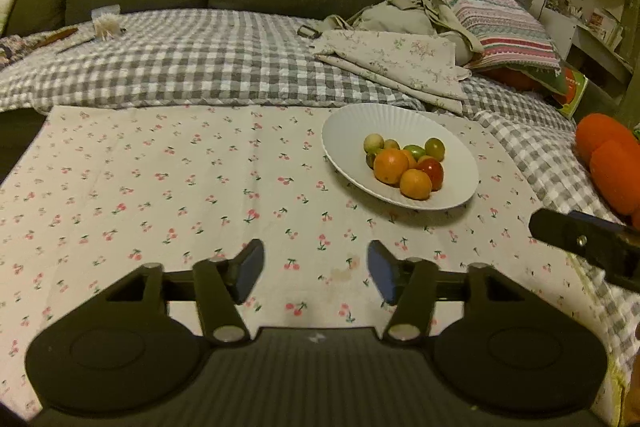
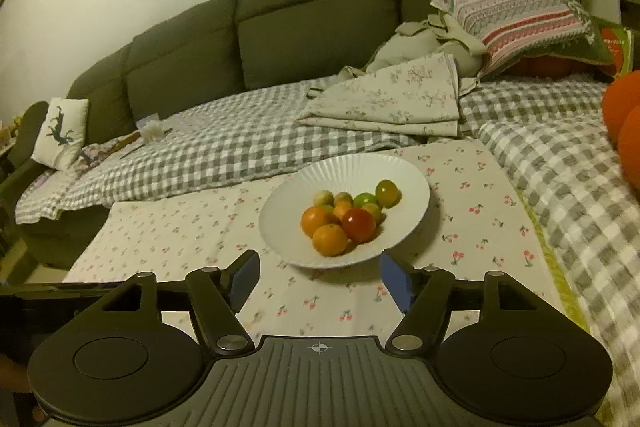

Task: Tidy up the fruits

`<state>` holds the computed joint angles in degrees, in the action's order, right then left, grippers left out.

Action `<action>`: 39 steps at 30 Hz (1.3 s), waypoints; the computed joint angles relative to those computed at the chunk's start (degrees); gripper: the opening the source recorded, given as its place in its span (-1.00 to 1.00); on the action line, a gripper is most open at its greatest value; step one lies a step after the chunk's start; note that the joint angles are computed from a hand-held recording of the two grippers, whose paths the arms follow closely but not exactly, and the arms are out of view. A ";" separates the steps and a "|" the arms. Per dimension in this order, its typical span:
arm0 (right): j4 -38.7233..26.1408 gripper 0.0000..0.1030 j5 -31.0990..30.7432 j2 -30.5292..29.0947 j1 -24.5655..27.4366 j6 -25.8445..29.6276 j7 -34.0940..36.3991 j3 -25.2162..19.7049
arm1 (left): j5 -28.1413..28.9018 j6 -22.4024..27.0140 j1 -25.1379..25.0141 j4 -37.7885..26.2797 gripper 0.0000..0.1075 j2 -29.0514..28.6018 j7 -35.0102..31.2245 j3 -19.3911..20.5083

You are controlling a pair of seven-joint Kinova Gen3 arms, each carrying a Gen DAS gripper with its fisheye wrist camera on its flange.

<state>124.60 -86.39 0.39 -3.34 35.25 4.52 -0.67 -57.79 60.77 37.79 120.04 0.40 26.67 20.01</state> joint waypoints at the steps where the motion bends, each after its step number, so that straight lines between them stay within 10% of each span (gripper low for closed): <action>1: 1.00 0.43 -0.48 -0.94 0.21 0.41 0.88 0.16 | 0.08 1.74 0.77 -0.30 0.33 0.26 0.57 0.74; 9: 7.58 1.00 -4.17 -7.61 -0.53 -2.53 7.86 0.36 | 0.53 8.85 4.82 -1.20 0.78 0.78 3.62 2.82; 39: 7.51 1.00 -1.61 -6.85 -3.40 -7.71 3.72 0.17 | 3.16 8.72 5.51 -1.76 0.90 1.54 2.44 0.98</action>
